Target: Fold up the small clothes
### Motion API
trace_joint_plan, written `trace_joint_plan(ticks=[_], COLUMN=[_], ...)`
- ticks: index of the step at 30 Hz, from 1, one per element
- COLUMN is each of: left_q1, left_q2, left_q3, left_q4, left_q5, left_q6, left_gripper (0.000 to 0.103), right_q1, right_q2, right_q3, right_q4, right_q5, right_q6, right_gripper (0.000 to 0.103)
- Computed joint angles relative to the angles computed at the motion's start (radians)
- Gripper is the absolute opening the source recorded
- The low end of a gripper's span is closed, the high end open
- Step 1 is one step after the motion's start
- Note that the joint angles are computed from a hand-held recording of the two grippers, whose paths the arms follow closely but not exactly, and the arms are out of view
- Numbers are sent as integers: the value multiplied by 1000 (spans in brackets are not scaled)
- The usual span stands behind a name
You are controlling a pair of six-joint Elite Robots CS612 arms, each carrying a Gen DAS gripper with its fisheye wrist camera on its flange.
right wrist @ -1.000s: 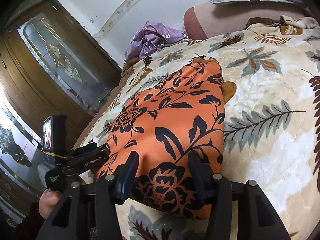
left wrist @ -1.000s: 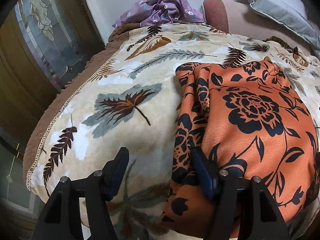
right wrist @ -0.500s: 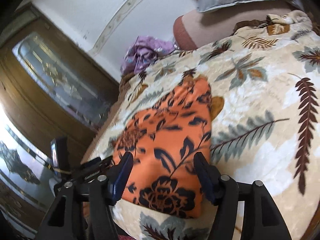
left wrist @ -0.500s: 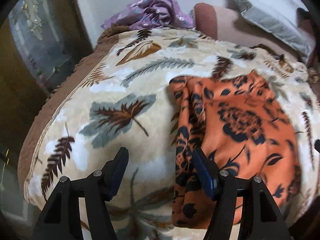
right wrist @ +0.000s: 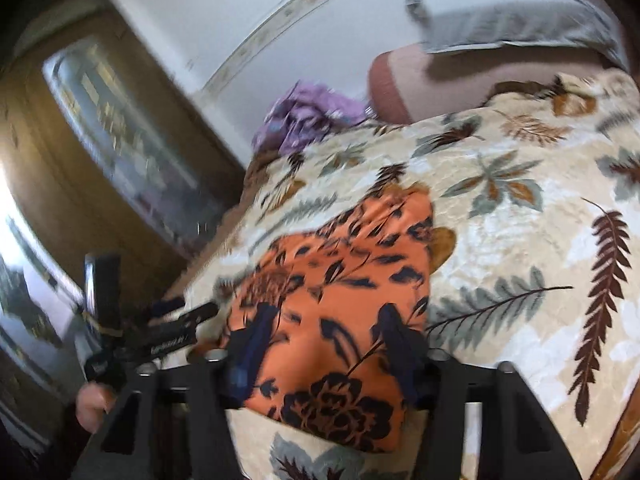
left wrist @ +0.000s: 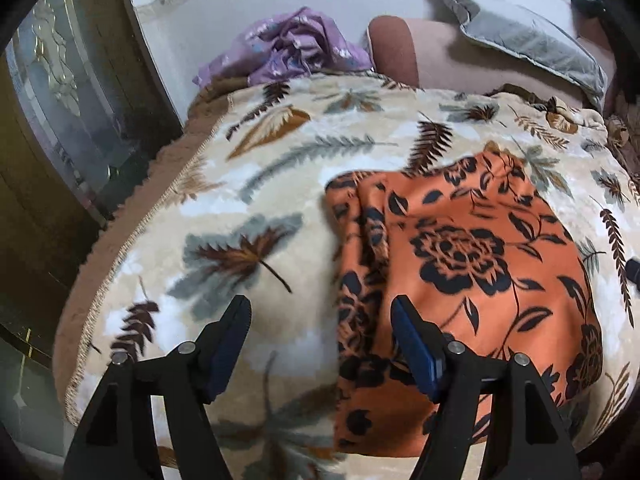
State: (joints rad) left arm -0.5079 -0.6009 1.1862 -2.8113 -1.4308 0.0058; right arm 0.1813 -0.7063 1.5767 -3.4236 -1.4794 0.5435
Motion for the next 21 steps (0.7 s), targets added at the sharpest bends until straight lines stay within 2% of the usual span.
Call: trace_joint_plan(ticks=[11,17,21], left_q1=[-5,-5,-4], left_q2=[9,14,17], left_q3=[-3,-10,-16], left_q4=[1,12,16], left_q5=[7,6,1], left_q6=[-1,-1,0], left_gripper=[73,73,73], right_q1=[4,-1,-12], right_q2=[31,34,30], right_q3=[-34,-33,-21], right_q4=[139,124,89], right_q5=[42,60,89], right_q6=[-16,-3,43], right_gripper=[49,49,49])
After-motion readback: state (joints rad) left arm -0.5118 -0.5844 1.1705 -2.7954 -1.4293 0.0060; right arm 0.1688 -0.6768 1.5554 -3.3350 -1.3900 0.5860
